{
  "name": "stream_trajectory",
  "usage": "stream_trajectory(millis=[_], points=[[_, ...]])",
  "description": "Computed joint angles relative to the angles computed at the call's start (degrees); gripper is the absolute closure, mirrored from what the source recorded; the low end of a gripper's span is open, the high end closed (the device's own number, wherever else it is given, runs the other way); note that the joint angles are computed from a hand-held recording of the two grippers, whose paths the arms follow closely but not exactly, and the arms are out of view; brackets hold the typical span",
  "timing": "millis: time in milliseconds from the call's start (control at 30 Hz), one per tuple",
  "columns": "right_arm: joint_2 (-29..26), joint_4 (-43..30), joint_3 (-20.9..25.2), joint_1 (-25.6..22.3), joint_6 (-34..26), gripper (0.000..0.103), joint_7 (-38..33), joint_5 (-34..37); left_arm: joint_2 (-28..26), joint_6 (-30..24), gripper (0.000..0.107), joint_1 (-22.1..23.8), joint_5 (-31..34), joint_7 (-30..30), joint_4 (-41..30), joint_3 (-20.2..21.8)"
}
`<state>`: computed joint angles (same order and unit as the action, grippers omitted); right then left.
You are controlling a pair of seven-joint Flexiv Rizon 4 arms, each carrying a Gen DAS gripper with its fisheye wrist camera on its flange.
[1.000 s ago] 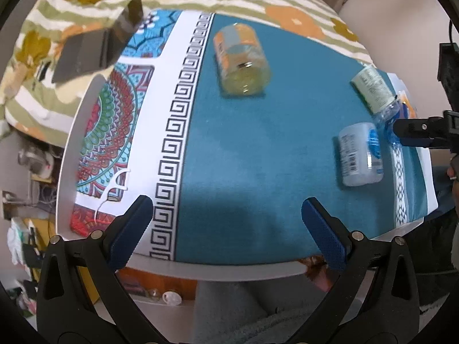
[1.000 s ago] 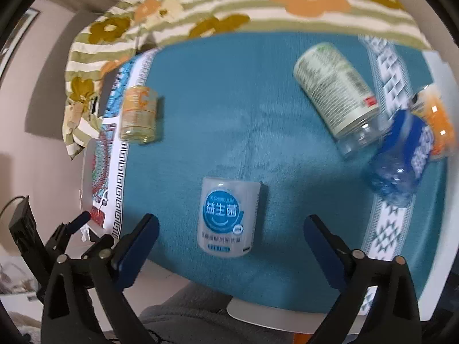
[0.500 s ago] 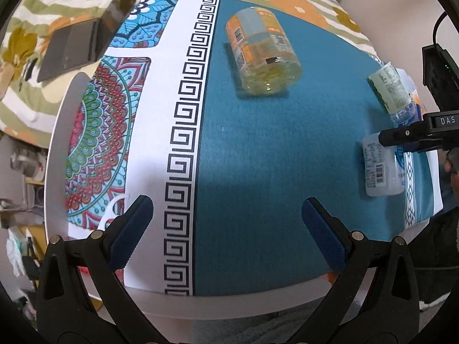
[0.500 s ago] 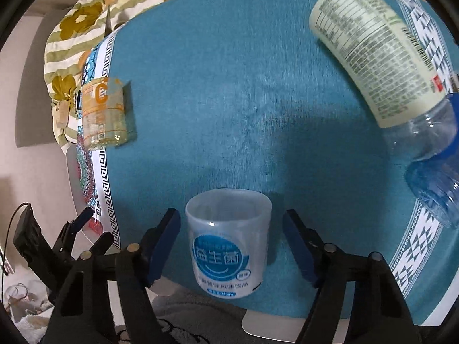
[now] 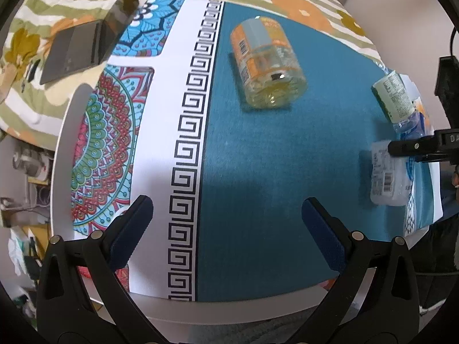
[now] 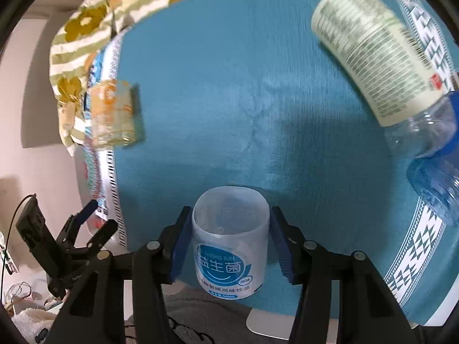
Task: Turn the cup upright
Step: 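Lower the right gripper around the upright white cup and close on it, then lift the white cup with the right gripper, set it upright nearby, release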
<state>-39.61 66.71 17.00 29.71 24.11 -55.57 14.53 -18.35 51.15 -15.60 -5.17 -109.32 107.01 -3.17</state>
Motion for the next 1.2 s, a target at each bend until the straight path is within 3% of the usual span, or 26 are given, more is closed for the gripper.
stream_trajectory(millis=[133,233,300,400,500,633,833,1200], points=[[6.0,9.8,-2.6,2.9,14.6,0.054,3.7,-4.1,0.4,0.0,0.004,-0.5,1.0,-0.5,-1.0,0.1],[10.3,20.9,-8.4,8.8,30.6,0.054,13.8,-15.5,0.6,-0.4,0.004,-0.6,1.4,-0.3,-1.5,0.0],[11.6,27.6,-14.8,14.1,40.5,0.054,24.3,-25.3,0.6,-0.7,0.004,-0.7,1.8,-0.2,-1.9,0.0],[11.4,32.9,-27.0,22.6,46.4,0.054,38.9,-43.2,0.4,-1.5,0.004,-1.1,2.8,0.2,-2.7,0.0],[10.4,34.3,-33.5,26.7,47.3,0.054,47.9,-54.6,0.2,-2.5,0.004,-1.7,4.8,0.2,-3.4,0.3],[9.5,35.0,-36.3,27.5,47.9,0.054,54.4,-64.1,0.3,-1.7,0.004,-1.6,5.0,0.6,-2.7,0.3],[9.7,35.7,-34.6,25.8,47.5,0.054,58.4,-71.8,0.3,-0.9,0.004,-2.0,6.8,-1.0,-2.7,0.9],[10.9,36.0,-25.3,19.5,43.2,0.054,56.2,-76.0,0.1,0.1,0.004,-2.2,7.1,-1.9,-2.3,0.8]])
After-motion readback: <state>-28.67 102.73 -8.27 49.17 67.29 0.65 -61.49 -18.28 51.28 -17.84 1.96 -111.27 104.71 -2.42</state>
